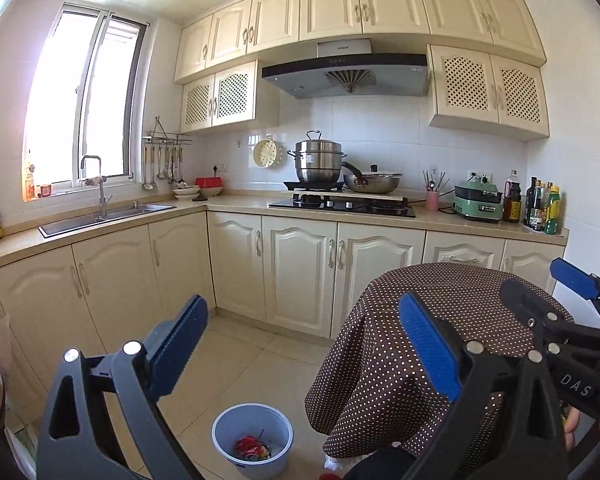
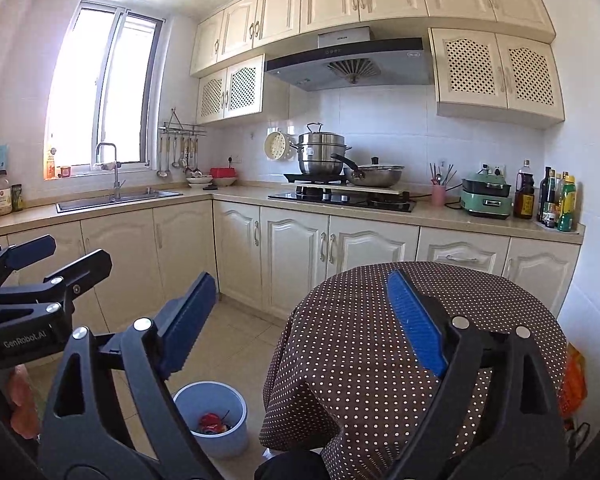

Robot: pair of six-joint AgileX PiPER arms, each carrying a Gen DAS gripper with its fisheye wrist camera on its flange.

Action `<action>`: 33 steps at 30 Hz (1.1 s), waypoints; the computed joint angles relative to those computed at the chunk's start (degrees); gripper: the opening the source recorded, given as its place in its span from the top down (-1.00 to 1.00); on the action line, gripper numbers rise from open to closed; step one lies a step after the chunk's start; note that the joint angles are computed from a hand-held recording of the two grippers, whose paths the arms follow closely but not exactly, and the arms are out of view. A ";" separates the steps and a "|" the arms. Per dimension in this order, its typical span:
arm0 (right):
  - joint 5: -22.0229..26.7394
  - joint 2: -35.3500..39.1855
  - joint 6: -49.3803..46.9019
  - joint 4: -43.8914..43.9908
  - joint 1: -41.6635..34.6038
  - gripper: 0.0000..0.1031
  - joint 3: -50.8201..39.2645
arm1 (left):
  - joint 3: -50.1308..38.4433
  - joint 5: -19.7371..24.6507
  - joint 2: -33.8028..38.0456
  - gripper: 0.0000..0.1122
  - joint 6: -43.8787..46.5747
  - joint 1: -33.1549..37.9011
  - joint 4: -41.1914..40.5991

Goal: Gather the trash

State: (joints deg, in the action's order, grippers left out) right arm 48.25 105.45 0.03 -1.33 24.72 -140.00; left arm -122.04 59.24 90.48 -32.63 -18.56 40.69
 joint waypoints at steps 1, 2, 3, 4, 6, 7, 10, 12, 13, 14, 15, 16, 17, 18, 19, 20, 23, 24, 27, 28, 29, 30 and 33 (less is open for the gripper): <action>0.52 0.40 -0.03 -0.09 0.12 -0.68 -0.81 | -0.65 0.33 0.36 -0.68 0.12 -0.11 -0.02; 0.25 0.10 0.17 -0.35 0.32 -0.68 -0.16 | -0.63 0.23 0.36 -0.68 0.26 0.08 -0.40; 0.30 0.15 0.16 -0.30 0.36 -0.68 -0.21 | -0.73 0.25 0.39 -0.68 0.35 0.20 -0.64; 0.61 0.40 0.16 -0.28 0.42 -0.69 -0.68 | -0.66 0.09 0.32 -0.68 0.53 0.48 -1.02; 1.42 1.07 0.44 -0.64 0.72 -0.69 -1.90 | -0.53 0.06 0.33 -0.68 0.48 0.56 -0.93; 1.77 1.32 0.63 -0.79 0.90 -0.69 -2.37 | -0.17 -0.12 0.13 -0.68 0.61 0.80 -1.15; 3.02 2.42 1.07 -1.25 1.30 -0.69 -4.57 | -0.23 -0.06 0.23 -0.68 0.71 1.02 -1.36; 3.42 2.74 1.20 -1.61 1.54 -0.69 -5.19 | -0.40 -0.12 0.29 -0.68 1.11 1.41 -1.86; 3.51 2.89 1.18 -1.61 1.57 -0.69 -5.45 | -0.41 -0.17 0.30 -0.68 1.14 1.52 -1.94; 3.41 2.84 1.11 -1.54 1.54 -0.69 -5.31 | -0.53 -0.16 0.35 -0.68 1.29 1.63 -2.13; 3.33 2.73 1.14 -1.59 1.56 -0.69 -5.08 | -0.48 -0.22 0.33 -0.68 1.27 1.63 -2.13; 3.44 2.85 1.14 -1.61 1.59 -0.69 -5.25 | -0.40 -0.28 0.30 -0.68 1.31 1.71 -2.22; 3.32 2.74 1.15 -1.61 1.60 -0.69 -4.99 | -0.30 -0.35 0.28 -0.68 1.42 1.84 -2.36; 3.31 2.73 1.16 -1.62 1.61 -0.69 -4.96 | -0.30 -0.28 0.27 -0.68 1.41 1.77 -2.25; 3.24 2.73 1.17 -1.66 1.63 -0.69 -4.93 | -0.10 -0.39 0.19 -0.68 1.41 1.82 -2.25; 3.24 2.74 1.17 -1.70 1.64 -0.69 -4.93 | 0.17 -0.59 0.04 -0.68 1.54 2.01 -2.49; 2.39 1.92 1.30 -1.77 1.73 -0.69 -3.15 | 0.47 -0.82 -0.07 -0.68 1.70 2.23 -2.79; 2.36 1.85 1.36 -1.92 1.83 -0.69 -2.99 | 0.81 -1.01 -0.22 -0.68 1.66 2.31 -2.80; 1.38 0.91 1.85 -2.52 2.19 -0.70 -1.04 | 0.98 -1.12 -0.31 -0.68 1.61 2.39 -2.90; 1.41 0.93 1.84 -2.52 2.18 -0.70 -1.06 | 1.23 -1.22 -0.40 -0.68 1.46 2.34 -2.78; 1.41 0.93 1.84 -2.52 2.18 -0.70 -1.06 | 1.47 -1.33 -0.49 -0.68 1.41 2.39 -2.80; 1.31 0.81 1.93 -2.61 2.22 -0.70 -0.78 | 1.48 -1.31 -0.51 -0.68 1.46 2.44 -2.88; 1.10 0.53 2.03 -2.48 2.21 -0.70 -0.16 | 1.68 -1.23 -0.56 -0.68 1.05 2.10 -2.49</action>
